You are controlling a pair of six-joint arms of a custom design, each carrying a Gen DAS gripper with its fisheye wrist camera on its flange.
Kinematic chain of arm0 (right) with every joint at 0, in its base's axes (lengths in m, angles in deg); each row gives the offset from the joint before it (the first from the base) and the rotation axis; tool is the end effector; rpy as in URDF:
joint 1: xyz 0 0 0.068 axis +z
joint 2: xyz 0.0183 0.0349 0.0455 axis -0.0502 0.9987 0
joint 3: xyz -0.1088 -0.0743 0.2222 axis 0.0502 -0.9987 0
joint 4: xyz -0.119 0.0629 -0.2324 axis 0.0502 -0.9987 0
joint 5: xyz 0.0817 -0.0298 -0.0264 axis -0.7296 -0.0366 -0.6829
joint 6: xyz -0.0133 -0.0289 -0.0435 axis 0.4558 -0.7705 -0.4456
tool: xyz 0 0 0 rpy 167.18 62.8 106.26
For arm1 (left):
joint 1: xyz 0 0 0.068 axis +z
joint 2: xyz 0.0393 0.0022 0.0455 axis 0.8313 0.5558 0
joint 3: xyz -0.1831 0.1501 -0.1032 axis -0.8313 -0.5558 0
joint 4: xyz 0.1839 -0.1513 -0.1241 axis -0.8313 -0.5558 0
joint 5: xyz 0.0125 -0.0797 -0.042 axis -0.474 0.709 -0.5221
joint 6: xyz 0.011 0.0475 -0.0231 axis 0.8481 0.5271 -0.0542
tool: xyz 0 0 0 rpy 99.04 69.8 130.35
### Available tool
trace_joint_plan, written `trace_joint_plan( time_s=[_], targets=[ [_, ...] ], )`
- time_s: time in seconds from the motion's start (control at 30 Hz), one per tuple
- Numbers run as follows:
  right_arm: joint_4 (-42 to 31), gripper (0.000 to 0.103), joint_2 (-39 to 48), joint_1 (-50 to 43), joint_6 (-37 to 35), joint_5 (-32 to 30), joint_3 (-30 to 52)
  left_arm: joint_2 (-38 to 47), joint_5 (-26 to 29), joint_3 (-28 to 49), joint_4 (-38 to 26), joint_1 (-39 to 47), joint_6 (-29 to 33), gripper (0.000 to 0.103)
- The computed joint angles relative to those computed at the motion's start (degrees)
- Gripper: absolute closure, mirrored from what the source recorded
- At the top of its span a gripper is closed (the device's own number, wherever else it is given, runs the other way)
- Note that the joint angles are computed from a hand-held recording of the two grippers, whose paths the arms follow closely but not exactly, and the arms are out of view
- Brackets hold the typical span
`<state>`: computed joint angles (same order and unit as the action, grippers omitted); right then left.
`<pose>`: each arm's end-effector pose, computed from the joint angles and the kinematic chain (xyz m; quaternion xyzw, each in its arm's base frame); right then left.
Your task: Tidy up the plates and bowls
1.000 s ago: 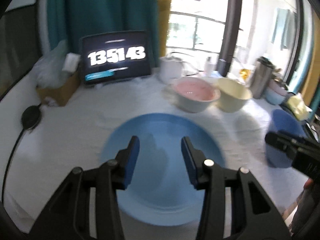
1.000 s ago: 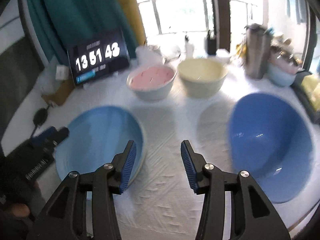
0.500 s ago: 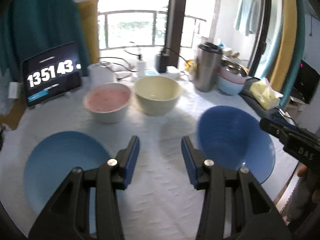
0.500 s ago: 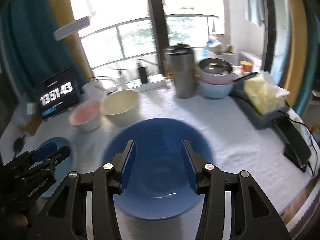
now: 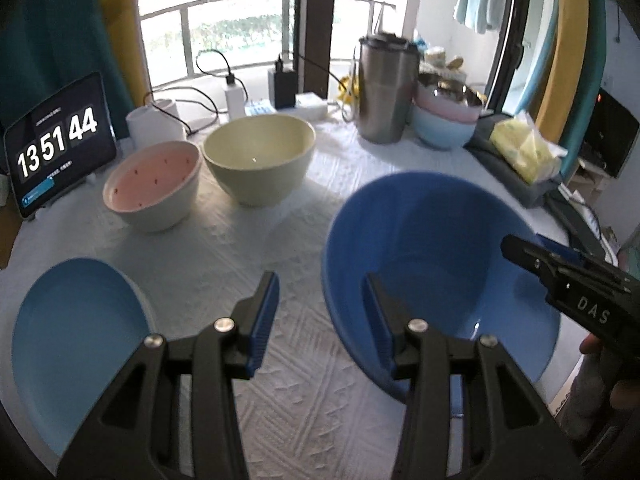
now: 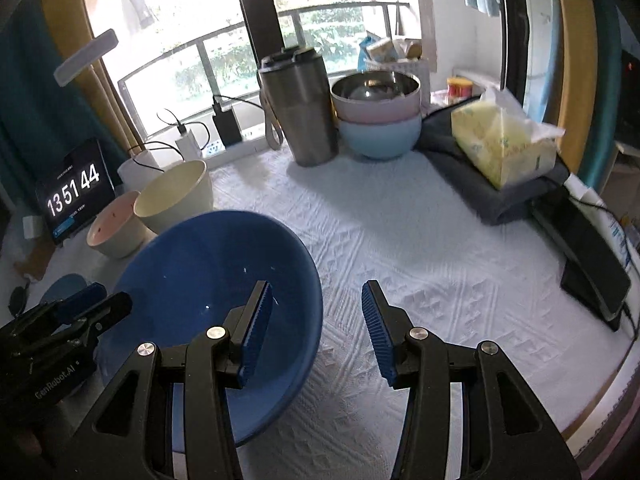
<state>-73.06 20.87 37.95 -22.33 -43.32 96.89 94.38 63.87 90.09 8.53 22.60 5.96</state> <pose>0.2081 0.1726 0.1170 -0.0999 0.9126 0.1488 0.3675 0.1865 -0.1077 0.1196 -0.0509 0.9341 -0.0087 0.3533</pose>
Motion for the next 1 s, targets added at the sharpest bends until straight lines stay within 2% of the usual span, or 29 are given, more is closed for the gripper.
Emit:
trace_joint_plan(
  time_s=[0.17,0.23,0.3,0.33,0.6,1.0],
  targets=[
    [1.9,0.055,3.2,-0.5,-0.2,-2.8,0.2,4.4,0.1,0.2,2.6,-0.5,0.2,0.059],
    [3.3,0.065,3.9,-0.9,-0.2,-5.3,-0.1,3.9,0.7,-1.4,5.6,-0.9,0.8,0.062],
    [3.4,0.082,5.0,-0.4,-0.3,-5.7,0.2,4.0,0.6,-1.6,5.6,-1.2,1.3,0.069],
    [3.3,0.085,5.4,0.2,-0.3,-5.6,0.4,3.4,1.0,-2.0,5.6,-1.3,1.6,0.072],
    [0.9,0.086,4.5,5.8,1.8,-1.7,1.4,-6.2,1.7,-5.8,1.6,0.1,2.3,0.073],
    [-5.2,0.084,6.8,14.4,6.0,1.4,7.0,-31.8,6.0,-13.7,-12.8,7.9,4.7,0.073]
  ],
)
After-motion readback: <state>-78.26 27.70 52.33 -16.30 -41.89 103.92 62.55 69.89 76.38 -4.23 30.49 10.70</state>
